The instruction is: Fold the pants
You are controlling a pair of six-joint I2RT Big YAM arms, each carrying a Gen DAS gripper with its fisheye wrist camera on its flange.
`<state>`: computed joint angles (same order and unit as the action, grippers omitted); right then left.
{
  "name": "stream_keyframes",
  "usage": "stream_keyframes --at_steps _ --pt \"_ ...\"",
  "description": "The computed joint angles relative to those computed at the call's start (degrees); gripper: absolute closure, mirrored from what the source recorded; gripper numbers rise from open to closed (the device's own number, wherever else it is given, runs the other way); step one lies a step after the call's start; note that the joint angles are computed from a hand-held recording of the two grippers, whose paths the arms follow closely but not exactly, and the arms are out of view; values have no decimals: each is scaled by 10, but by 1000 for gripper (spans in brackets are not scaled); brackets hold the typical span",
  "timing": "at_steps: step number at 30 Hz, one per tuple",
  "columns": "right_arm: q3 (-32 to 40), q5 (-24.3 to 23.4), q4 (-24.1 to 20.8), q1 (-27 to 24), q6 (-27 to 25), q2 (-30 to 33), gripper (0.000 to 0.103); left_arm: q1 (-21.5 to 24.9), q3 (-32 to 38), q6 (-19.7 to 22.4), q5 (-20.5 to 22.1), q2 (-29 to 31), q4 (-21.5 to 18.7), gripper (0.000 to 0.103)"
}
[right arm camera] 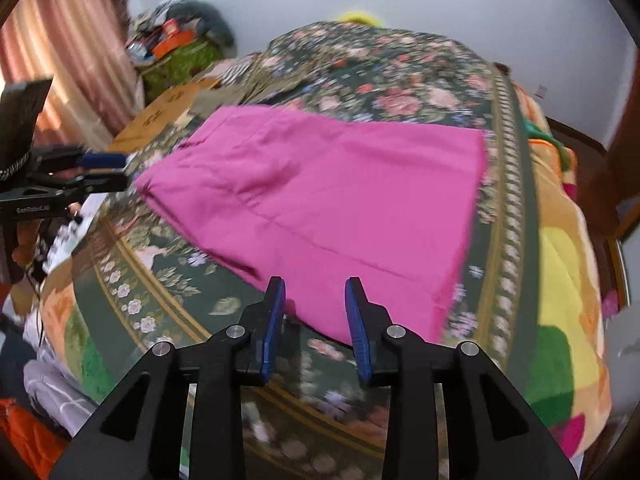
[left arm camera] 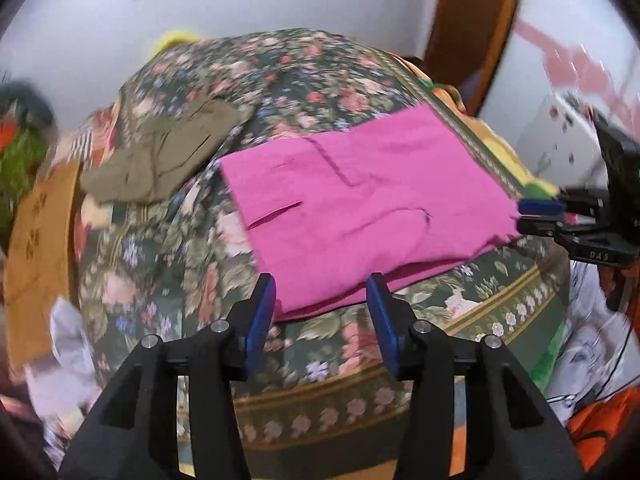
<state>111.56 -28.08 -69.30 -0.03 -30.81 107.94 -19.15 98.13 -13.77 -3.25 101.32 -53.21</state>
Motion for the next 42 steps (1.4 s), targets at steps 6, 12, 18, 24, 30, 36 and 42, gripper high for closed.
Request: stream_keyframes --at_steps 6,12,18,24,30,36,42 --pt "7 3 18 -23 60 7 75 30 1 -79 67 15 -2 56" --pt "14 7 2 -26 84 26 75 30 5 -107 86 37 3 84" --pt "-13 25 20 -22 59 18 74 18 6 -89 28 31 2 92" --pt "-13 19 15 -30 65 21 74 22 -14 -90 -2 31 -5 100" --pt "6 29 1 -25 66 29 74 22 -19 -83 -1 23 4 100" --pt "75 26 -28 -30 73 57 74 28 34 -61 -24 32 -6 84" --pt "191 24 -29 -33 103 116 67 42 138 -52 -37 94 -27 62"
